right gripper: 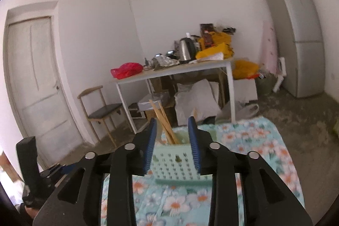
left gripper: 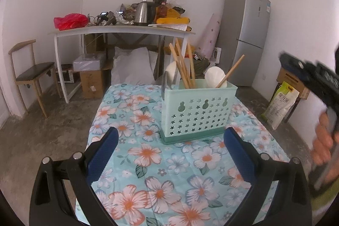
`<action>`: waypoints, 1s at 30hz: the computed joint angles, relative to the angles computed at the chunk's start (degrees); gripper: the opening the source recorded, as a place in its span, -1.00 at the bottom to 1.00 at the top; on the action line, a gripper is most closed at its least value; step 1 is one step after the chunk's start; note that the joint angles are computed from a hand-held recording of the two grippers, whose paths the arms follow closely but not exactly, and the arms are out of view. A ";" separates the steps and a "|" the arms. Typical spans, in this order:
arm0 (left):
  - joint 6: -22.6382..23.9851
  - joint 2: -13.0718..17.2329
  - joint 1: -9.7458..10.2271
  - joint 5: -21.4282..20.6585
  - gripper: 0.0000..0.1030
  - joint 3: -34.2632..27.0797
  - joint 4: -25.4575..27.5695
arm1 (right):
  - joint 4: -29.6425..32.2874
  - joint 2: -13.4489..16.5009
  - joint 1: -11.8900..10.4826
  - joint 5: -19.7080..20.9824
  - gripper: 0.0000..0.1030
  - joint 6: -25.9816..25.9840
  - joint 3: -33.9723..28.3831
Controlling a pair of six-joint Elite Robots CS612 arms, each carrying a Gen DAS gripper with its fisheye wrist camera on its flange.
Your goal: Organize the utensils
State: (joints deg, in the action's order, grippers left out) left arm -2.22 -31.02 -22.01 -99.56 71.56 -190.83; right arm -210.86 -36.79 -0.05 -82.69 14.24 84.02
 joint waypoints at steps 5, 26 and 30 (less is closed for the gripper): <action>-1.07 -0.38 -0.86 2.69 0.89 0.38 1.08 | 7.15 -1.52 0.52 -1.12 0.15 1.98 3.21; -3.14 -1.30 -4.24 28.63 0.89 -0.98 8.50 | 18.47 -1.96 4.29 -22.86 0.84 -3.97 1.69; -3.64 -1.19 -4.46 30.42 0.89 -1.27 9.56 | 19.51 -1.90 4.36 -22.55 0.84 -4.68 1.34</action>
State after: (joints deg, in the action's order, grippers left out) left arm -5.86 -32.20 -26.47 -69.14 70.29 -181.27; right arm -191.35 -38.68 4.31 -105.24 9.56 85.36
